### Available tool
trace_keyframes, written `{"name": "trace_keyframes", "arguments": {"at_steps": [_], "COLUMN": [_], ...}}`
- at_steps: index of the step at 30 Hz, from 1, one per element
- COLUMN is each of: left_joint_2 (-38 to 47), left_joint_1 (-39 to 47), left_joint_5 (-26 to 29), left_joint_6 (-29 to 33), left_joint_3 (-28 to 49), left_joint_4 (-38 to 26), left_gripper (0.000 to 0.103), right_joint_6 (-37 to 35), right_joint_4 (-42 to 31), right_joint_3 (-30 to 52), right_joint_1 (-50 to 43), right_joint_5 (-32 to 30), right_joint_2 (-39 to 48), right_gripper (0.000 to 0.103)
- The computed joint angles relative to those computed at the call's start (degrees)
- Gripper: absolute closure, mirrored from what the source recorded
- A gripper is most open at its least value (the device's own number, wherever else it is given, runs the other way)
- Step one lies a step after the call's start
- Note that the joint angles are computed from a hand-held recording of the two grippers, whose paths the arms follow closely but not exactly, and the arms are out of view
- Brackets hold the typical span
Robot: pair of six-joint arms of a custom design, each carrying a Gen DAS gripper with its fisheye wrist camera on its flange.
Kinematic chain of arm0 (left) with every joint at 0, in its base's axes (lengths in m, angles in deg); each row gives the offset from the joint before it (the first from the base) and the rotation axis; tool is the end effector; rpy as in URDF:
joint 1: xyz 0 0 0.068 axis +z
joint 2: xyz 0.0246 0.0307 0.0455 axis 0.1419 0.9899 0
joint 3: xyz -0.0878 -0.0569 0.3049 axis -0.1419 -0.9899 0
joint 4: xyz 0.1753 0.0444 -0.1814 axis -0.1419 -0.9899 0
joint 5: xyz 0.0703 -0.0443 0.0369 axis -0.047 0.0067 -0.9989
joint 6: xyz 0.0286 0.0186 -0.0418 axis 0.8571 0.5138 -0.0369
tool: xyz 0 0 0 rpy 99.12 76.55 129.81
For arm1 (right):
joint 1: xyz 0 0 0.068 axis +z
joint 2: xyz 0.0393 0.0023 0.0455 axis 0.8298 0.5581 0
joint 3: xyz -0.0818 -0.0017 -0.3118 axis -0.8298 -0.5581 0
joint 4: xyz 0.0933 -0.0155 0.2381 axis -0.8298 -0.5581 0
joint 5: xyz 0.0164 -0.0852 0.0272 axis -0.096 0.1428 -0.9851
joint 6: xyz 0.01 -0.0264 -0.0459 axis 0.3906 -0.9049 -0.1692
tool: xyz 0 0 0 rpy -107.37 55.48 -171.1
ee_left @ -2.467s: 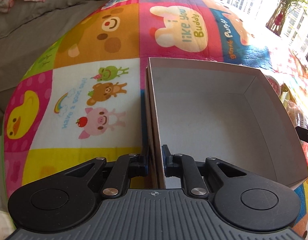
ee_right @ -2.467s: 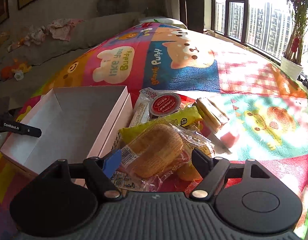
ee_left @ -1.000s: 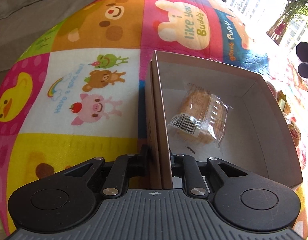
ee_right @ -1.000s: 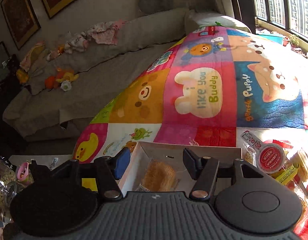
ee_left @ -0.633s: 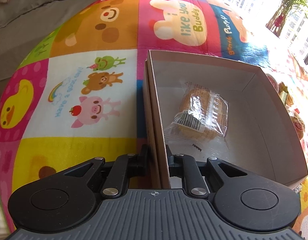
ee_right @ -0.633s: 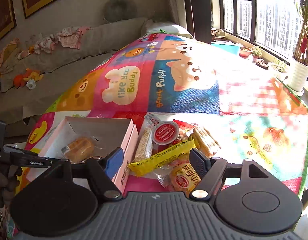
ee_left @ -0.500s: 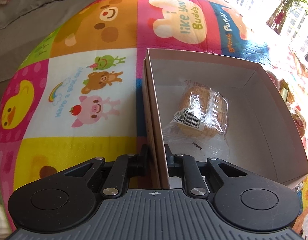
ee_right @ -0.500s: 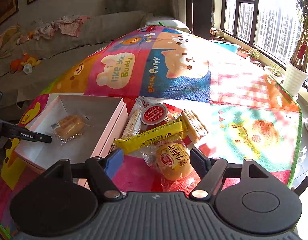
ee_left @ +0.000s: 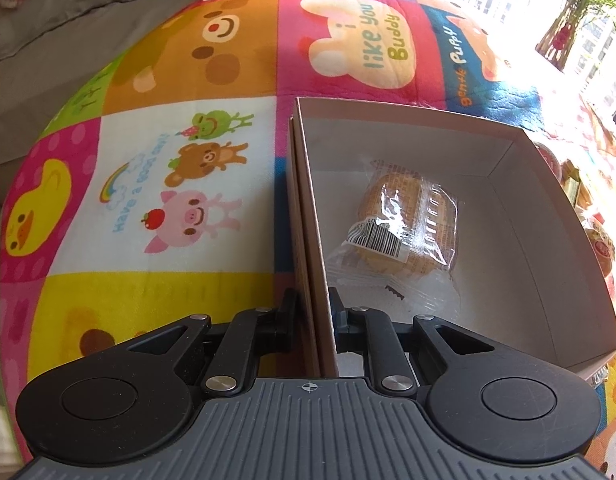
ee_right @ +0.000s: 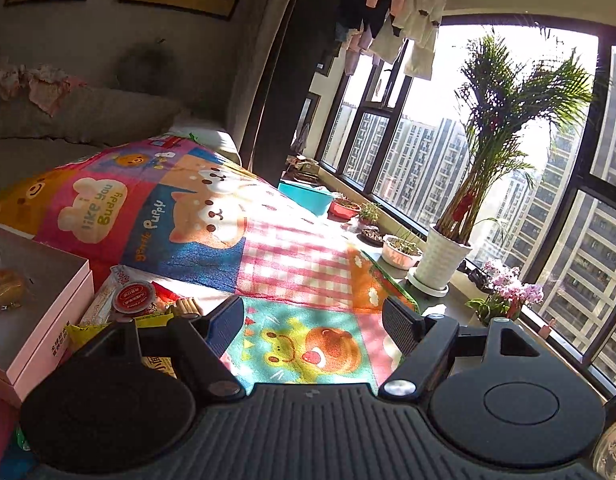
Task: Organize objects
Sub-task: 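Move the right tool back over the snack pile toward the yellow cheese stick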
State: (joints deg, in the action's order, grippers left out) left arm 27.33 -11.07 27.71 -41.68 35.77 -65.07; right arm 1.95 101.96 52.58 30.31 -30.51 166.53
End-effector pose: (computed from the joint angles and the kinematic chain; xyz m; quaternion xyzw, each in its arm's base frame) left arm 0.3210 -0.1044 0.1719 -0.1170 0.9529 -0.0231 0.2788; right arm 0.2586 -0.1114 0.2310 -0.1244 0.8122 -0.1278 0.5555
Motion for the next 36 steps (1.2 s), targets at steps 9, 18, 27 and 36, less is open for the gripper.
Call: {"name": "trace_keyframes", "arguments": {"at_steps": [9, 18, 27, 36], "left_joint_2": [-0.15, -0.33, -0.68, -0.69], "left_joint_1": [-1.25, -0.6, -0.59, -0.3], "left_joint_5": [-1.92, -0.87, -0.63, -0.19], "left_joint_6": [-0.61, 0.08, 0.37, 1.32], "left_joint_3": [-0.54, -0.34, -1.74, -1.63], "left_joint_4": [0.28, -0.26, 1.82, 1.8], "left_gripper": [0.087, 0.088, 0.087, 0.087], "right_joint_6": [-7.54, -4.19, 19.89, 32.95], "right_joint_4": [-25.46, -11.4, -22.52, -32.34], "right_joint_3": [-0.4, -7.87, 15.91, 29.46], "right_joint_1": [-2.84, 17.62, 13.28, 19.98], "right_joint_5": [-14.25, -2.73, -2.02, -5.85], "right_joint_2": [-2.45, 5.67, 20.14, 29.47], "right_gripper": [0.017, 0.017, 0.015, 0.046]}}
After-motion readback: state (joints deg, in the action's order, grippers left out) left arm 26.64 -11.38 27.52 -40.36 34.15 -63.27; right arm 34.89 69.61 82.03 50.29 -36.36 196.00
